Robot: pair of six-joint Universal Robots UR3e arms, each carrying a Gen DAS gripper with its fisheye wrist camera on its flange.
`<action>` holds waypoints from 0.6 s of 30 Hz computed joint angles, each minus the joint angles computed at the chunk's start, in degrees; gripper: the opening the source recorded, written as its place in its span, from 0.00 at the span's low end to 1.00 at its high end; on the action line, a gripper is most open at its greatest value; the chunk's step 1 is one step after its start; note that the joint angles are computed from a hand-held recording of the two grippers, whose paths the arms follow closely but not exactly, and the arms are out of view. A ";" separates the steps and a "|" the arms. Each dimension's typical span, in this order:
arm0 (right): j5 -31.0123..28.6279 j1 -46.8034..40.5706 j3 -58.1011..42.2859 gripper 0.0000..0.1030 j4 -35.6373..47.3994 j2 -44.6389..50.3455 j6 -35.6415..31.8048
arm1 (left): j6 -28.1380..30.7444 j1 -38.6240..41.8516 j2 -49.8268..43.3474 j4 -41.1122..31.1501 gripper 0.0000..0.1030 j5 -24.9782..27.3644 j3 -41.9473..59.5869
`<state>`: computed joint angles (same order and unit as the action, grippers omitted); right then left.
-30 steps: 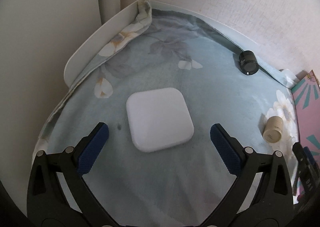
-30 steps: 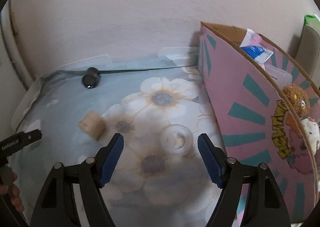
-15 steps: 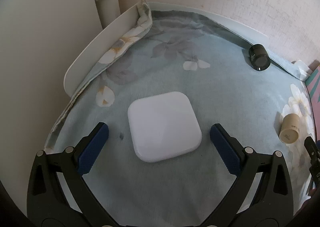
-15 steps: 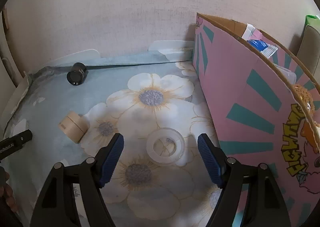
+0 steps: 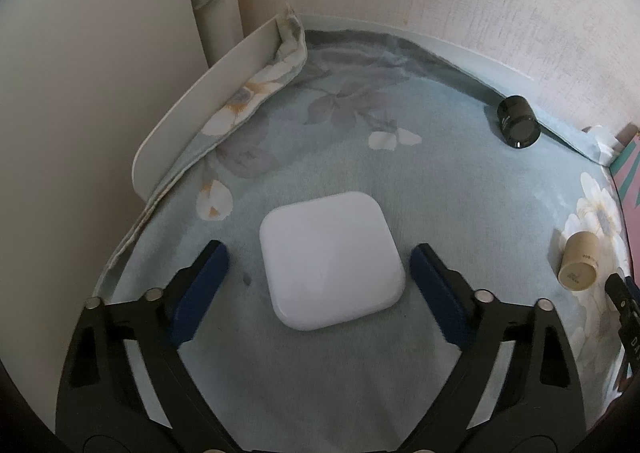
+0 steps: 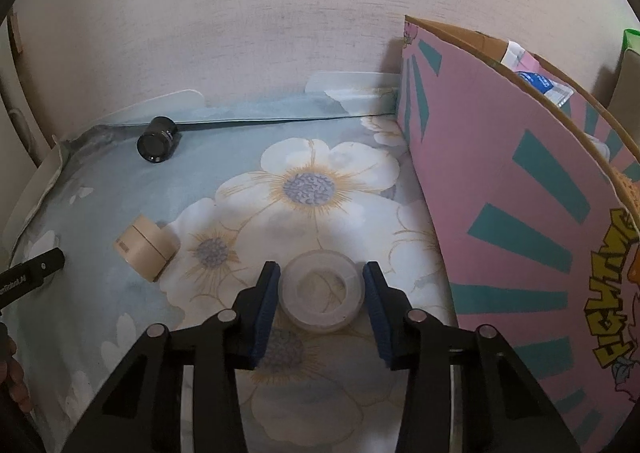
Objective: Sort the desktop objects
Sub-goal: 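Grasp the white square pad with left tool while right tool grasps clear ring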
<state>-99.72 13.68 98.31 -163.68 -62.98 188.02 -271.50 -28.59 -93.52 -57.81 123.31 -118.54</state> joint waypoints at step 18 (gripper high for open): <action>8.61 -0.54 -3.61 0.38 7.78 -2.52 -7.51 | -2.20 -3.22 9.43 -5.53 0.62 -0.27 -1.05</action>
